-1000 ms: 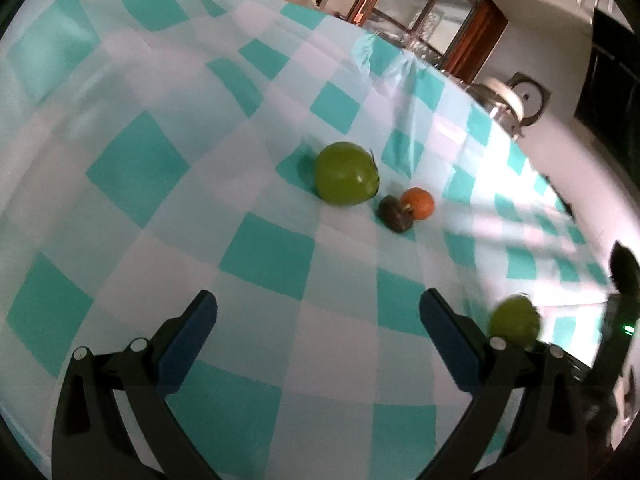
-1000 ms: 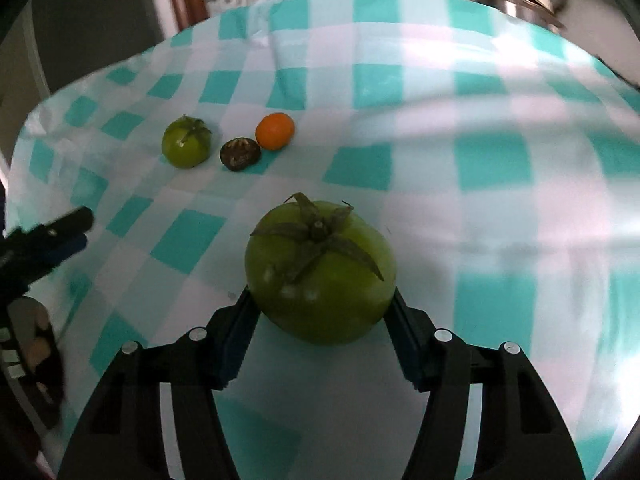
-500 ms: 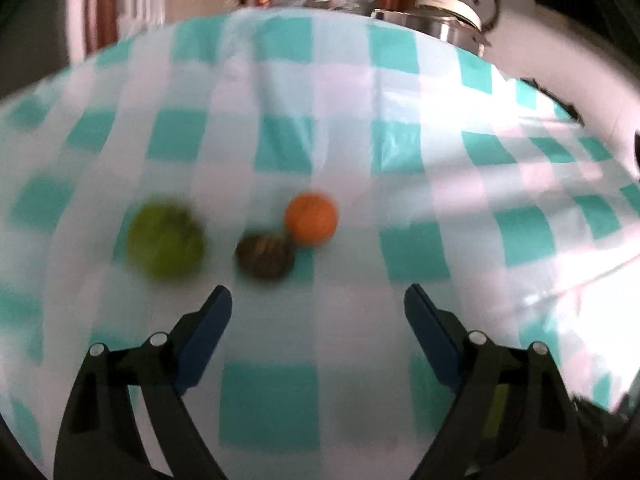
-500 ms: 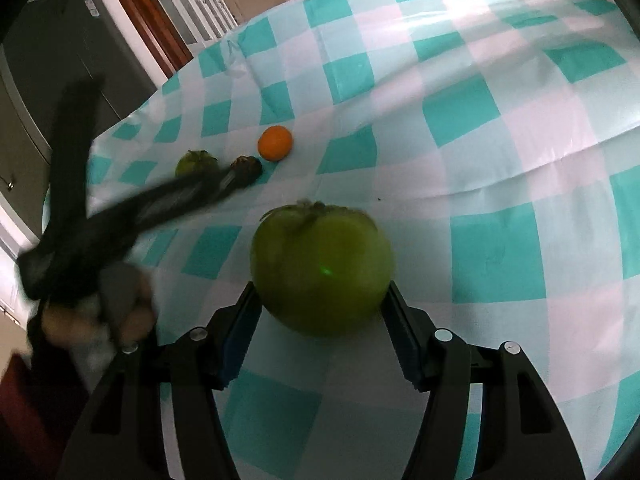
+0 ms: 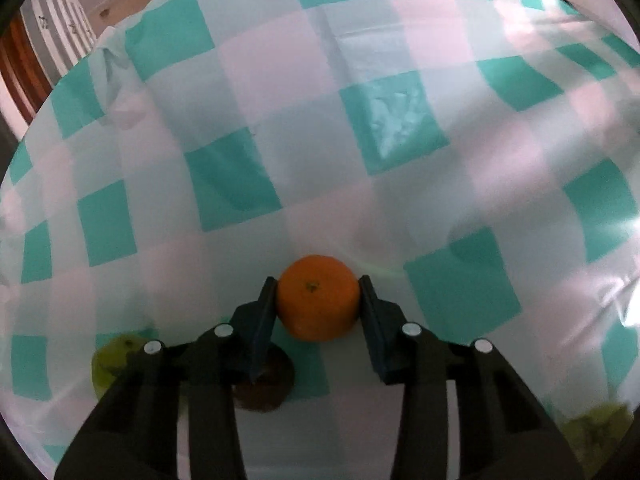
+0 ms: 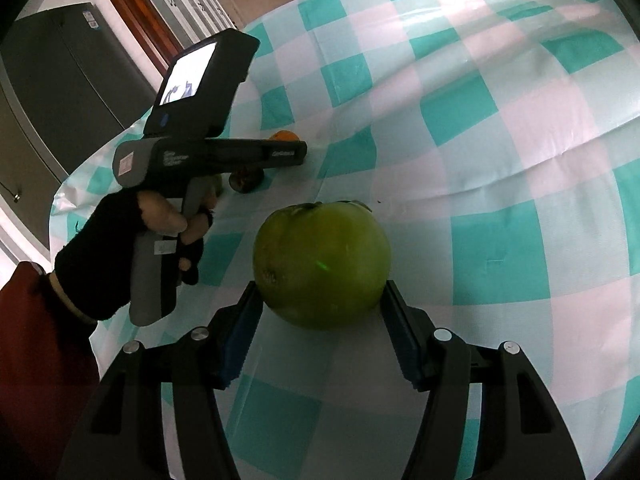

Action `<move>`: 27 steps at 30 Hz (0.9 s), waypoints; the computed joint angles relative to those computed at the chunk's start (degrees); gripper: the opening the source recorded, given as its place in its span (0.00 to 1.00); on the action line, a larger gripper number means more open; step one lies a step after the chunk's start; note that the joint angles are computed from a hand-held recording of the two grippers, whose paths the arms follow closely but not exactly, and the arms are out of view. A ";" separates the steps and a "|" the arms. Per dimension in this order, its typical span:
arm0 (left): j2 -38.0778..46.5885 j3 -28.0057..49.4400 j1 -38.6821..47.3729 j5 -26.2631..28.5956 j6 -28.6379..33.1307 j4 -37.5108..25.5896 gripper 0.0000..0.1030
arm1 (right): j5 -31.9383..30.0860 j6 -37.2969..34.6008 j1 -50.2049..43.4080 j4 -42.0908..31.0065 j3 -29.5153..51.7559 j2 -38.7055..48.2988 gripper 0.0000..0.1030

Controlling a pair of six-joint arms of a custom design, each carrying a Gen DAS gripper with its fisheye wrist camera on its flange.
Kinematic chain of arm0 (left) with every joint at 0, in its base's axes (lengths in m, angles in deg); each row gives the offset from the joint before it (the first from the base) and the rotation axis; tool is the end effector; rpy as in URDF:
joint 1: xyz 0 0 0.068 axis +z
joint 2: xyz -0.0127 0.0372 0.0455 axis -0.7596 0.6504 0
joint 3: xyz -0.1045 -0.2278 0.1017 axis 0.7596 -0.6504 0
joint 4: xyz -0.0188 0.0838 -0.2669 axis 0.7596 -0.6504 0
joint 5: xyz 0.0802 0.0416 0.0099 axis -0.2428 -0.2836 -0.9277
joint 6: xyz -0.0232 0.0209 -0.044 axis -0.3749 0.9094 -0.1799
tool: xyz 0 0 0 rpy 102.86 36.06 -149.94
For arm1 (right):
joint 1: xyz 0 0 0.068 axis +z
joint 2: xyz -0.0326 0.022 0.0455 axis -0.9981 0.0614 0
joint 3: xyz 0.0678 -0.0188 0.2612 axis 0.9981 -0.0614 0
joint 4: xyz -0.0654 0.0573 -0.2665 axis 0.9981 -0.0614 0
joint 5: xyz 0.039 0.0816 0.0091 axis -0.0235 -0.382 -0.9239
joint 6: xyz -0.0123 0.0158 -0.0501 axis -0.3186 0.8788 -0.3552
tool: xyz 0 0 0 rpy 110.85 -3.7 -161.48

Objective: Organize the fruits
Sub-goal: 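Carry the green tomato and orange over the white bin and open both tools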

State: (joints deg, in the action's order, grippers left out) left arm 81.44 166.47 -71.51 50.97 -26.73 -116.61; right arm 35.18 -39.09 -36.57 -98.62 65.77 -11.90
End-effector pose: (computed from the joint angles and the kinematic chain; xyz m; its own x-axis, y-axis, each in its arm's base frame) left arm 0.3914 -0.1520 0.3074 -0.7057 0.4173 -0.5726 0.3619 0.9071 0.2150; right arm 0.2010 0.2260 0.2864 -0.7657 0.1792 -0.6177 -0.1221 0.9024 0.4132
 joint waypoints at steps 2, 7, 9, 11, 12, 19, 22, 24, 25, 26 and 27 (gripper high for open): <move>-6.15 -6.78 -0.38 -0.05 0.56 4.05 0.39 | -0.14 0.00 -0.14 0.15 -0.12 -0.07 0.58; -31.32 -27.20 2.22 6.05 -6.08 9.30 0.39 | -0.04 0.04 -0.02 0.06 0.00 0.03 0.58; -42.62 -34.12 4.58 8.85 -9.60 6.04 0.39 | -0.16 -0.11 -0.18 0.15 -0.12 0.06 0.58; -51.65 -39.33 3.93 7.28 -11.84 2.45 0.39 | -0.14 -0.10 -0.15 0.16 -0.11 0.10 0.58; -54.58 -40.58 3.28 6.66 -13.12 0.47 0.39 | -0.14 -0.10 -0.15 0.16 -0.11 0.10 0.58; -67.99 -46.96 8.68 10.71 -14.73 -8.32 0.39 | -0.26 -0.17 -0.20 0.20 -0.24 -0.04 0.58; -68.68 -47.18 11.91 13.88 -13.92 -9.01 0.39 | -0.39 -0.29 -0.33 0.28 -0.37 -0.16 0.58; -68.83 -47.36 10.61 11.43 -13.74 -9.71 0.39 | -0.42 -0.29 -0.41 0.34 -0.36 -0.05 0.57; -68.90 -47.52 10.83 11.50 -13.28 -10.25 0.39 | -0.45 -0.31 -0.44 0.34 -0.34 -0.01 0.58; -68.92 -47.73 11.40 11.87 -12.83 -10.64 0.39 | -0.25 -0.42 -0.32 -0.01 0.05 0.33 0.58; -69.15 -48.00 11.58 11.78 -12.71 -11.25 0.39 | 0.66 -0.56 0.10 -0.95 0.87 0.90 0.58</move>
